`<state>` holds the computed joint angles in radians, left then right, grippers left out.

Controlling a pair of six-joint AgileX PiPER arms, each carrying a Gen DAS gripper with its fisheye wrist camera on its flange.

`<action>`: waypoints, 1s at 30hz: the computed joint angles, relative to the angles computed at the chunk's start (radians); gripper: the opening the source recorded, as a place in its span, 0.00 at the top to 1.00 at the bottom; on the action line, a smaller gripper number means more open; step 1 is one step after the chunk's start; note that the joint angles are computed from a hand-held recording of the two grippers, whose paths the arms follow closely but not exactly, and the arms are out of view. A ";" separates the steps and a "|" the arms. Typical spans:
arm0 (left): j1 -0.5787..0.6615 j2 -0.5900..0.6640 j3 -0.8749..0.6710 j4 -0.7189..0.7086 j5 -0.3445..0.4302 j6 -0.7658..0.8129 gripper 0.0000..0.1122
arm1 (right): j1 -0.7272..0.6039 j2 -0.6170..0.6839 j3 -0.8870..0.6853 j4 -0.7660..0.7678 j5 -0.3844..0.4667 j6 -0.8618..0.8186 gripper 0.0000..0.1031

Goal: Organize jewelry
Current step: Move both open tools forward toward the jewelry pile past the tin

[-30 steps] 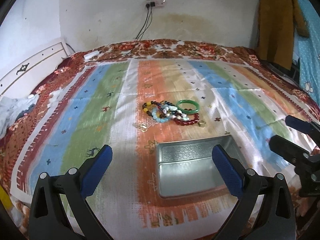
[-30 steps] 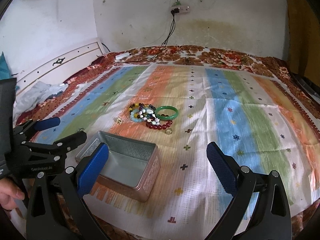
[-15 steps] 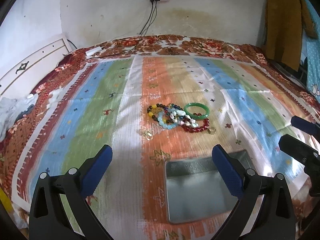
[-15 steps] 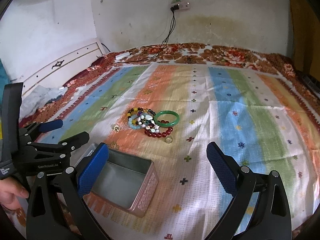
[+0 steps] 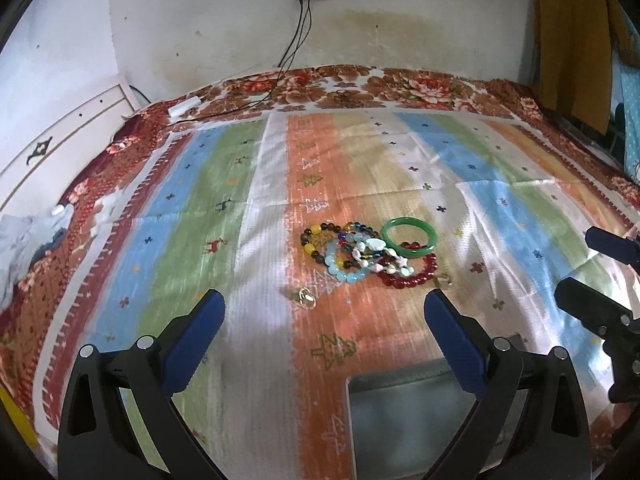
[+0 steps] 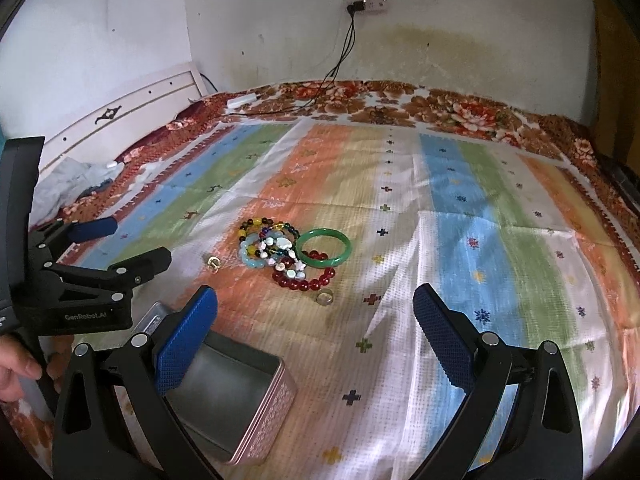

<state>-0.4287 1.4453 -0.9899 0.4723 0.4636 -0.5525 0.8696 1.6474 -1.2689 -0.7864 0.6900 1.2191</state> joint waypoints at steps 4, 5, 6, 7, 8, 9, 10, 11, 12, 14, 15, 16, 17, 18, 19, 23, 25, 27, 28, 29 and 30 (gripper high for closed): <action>0.057 0.048 -0.042 -0.186 0.020 0.178 0.13 | -0.046 -0.006 0.003 0.067 -0.045 -0.047 0.04; 0.068 0.055 -0.047 -0.216 0.022 0.204 0.13 | -0.052 -0.005 0.002 0.072 -0.050 -0.051 0.04; 0.070 0.064 -0.053 -0.212 0.027 0.207 0.13 | -0.060 0.001 -0.004 0.080 -0.049 -0.065 0.04; 0.068 0.070 -0.056 -0.190 0.028 0.198 0.13 | -0.066 0.010 -0.016 0.085 -0.044 -0.078 0.04; 0.067 0.073 -0.058 -0.174 0.026 0.189 0.13 | -0.072 0.015 -0.023 0.093 -0.043 -0.091 0.04; 0.065 0.080 -0.065 -0.153 0.027 0.176 0.13 | -0.079 0.020 -0.028 0.101 -0.046 -0.099 0.04; 0.067 0.086 -0.074 -0.148 0.029 0.174 0.13 | -0.088 0.024 -0.034 0.111 -0.050 -0.111 0.04; 0.073 0.094 -0.084 -0.155 0.031 0.181 0.13 | -0.094 0.027 -0.040 0.120 -0.051 -0.123 0.04; 0.078 0.099 -0.092 -0.161 0.033 0.190 0.13 | -0.099 0.032 -0.046 0.125 -0.050 -0.133 0.04; 0.075 0.130 -0.120 -0.115 0.046 0.165 0.13 | -0.111 0.044 -0.059 0.145 -0.054 -0.163 0.04; 0.067 0.147 -0.133 -0.071 0.057 0.140 0.13 | -0.115 0.051 -0.067 0.157 -0.052 -0.179 0.04; 0.067 0.164 -0.148 -0.051 0.070 0.138 0.13 | -0.123 0.060 -0.075 0.180 -0.054 -0.204 0.04; 0.071 0.178 -0.162 -0.057 0.079 0.152 0.13 | -0.135 0.067 -0.080 0.220 -0.063 -0.241 0.04; 0.083 0.196 -0.182 -0.090 0.087 0.186 0.13 | -0.141 0.071 -0.082 0.244 -0.069 -0.261 0.04; 0.094 0.207 -0.194 -0.120 0.092 0.214 0.13 | -0.150 0.079 -0.089 0.273 -0.073 -0.289 0.04; 0.131 0.247 -0.244 -0.212 0.119 0.308 0.13 | -0.177 0.109 -0.121 0.351 -0.076 -0.376 0.04; 0.144 0.262 -0.261 -0.244 0.133 0.337 0.13 | -0.203 0.131 -0.152 0.434 -0.068 -0.442 0.04; 0.151 0.282 -0.286 -0.255 0.158 0.343 0.13 | -0.230 0.148 -0.180 0.550 -0.055 -0.525 0.04; 0.152 0.292 -0.296 -0.257 0.170 0.348 0.13 | -0.237 0.150 -0.183 0.577 -0.052 -0.544 0.04; 0.154 0.302 -0.307 -0.266 0.181 0.362 0.13 | -0.238 0.156 -0.190 0.585 -0.046 -0.550 0.04; 0.155 0.310 -0.315 -0.273 0.189 0.373 0.13 | -0.237 0.164 -0.200 0.586 -0.035 -0.552 0.04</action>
<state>-0.2738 1.7556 -1.3048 0.1990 0.6530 -0.1792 0.6326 1.8109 -1.4690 -0.2004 0.6547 0.6669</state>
